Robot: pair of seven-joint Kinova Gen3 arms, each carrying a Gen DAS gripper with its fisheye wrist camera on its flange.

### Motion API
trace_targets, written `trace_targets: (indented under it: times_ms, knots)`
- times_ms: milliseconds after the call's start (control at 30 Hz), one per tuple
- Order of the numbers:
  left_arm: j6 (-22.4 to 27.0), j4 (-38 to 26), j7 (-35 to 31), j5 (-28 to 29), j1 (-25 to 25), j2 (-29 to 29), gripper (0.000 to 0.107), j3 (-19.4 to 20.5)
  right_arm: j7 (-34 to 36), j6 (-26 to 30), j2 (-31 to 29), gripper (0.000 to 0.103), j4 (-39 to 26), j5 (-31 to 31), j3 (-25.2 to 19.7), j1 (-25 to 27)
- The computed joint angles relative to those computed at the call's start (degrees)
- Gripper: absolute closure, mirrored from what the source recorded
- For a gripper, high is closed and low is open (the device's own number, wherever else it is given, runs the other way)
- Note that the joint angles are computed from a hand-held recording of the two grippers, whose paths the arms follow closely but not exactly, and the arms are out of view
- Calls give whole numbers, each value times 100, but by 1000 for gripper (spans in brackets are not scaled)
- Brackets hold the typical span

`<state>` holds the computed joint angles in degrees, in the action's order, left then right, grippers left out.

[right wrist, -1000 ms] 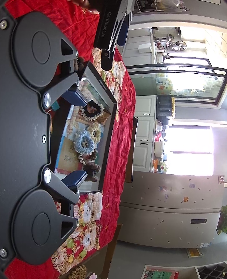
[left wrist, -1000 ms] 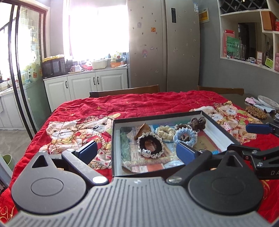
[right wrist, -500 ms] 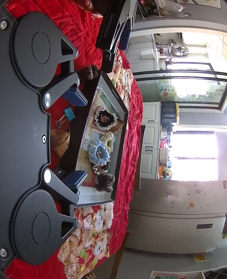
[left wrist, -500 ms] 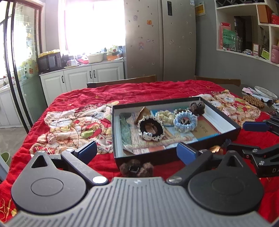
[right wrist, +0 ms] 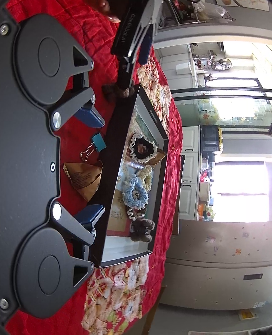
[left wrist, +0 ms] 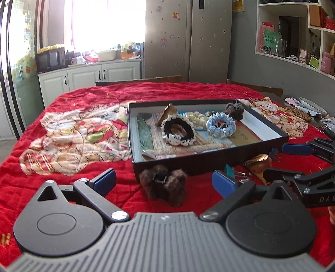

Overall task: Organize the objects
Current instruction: 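Close left tool on brown pompoms while right tool approaches brown paper triangle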

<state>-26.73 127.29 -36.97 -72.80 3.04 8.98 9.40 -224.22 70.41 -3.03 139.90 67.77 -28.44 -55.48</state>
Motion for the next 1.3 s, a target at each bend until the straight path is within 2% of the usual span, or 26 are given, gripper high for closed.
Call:
trace_targets:
  times_ms: [200, 500, 600, 833, 1000, 1167, 1300]
  knots:
    - [48, 29, -584, 644, 20, 257, 9, 84, -290, -215, 129, 26, 107, 154, 146, 110]
    - [180, -47, -553, 716, -137, 452, 15, 369, -225, -433, 149, 27, 55, 159, 276, 262]
    - [315, -72, -608, 847, -106, 476, 21, 426, -15, -508, 172, 27, -49, 57, 340, 346]
    - [524, -171, -292, 566, -223, 559, 33, 636, 79, -700, 191, 32, -92, 73, 403, 461]
    - [583, -191, -249, 550, -227, 573, 38, 673, 119, -916, 151, 39, -89, 116, 471, 593]
    - [588, -204, -240, 512, -258, 591, 50, 714, 46, -1076, 89, 56, -38, 158, 488, 688]
    - [596, -205, -263, 542, -251, 595, 54, 716, 55, -1226, 38, 62, -15, 179, 502, 776]
